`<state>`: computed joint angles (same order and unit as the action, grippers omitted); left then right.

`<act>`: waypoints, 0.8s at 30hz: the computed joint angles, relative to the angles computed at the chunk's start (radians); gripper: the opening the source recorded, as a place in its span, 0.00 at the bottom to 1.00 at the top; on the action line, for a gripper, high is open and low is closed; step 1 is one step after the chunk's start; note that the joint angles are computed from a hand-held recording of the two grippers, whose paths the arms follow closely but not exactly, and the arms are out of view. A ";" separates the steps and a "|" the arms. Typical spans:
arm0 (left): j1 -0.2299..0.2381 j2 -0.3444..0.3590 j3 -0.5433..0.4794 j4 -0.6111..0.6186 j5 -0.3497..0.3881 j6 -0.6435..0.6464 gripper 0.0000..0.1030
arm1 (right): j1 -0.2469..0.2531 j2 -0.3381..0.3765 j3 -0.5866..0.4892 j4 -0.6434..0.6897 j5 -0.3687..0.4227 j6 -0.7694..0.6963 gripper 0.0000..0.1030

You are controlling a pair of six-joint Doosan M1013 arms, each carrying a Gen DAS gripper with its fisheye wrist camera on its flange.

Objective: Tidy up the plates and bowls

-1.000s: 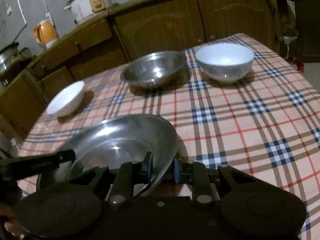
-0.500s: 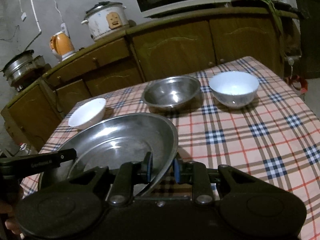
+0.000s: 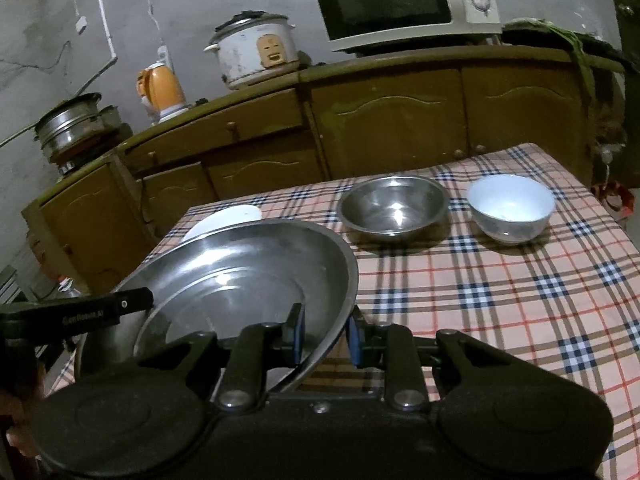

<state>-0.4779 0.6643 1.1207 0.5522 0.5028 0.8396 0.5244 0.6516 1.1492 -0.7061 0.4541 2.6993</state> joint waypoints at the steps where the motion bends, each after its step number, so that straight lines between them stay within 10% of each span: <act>1: 0.002 -0.004 0.005 0.007 -0.003 -0.007 0.24 | 0.003 0.002 -0.005 0.001 0.002 -0.004 0.28; 24: 0.059 -0.054 0.088 0.129 -0.004 -0.153 0.24 | 0.051 0.102 -0.170 0.216 0.028 -0.284 0.28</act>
<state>-0.4192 0.6099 1.2087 0.6815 0.4987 0.6868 0.5750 0.7533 0.9795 -0.4904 0.4818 2.4156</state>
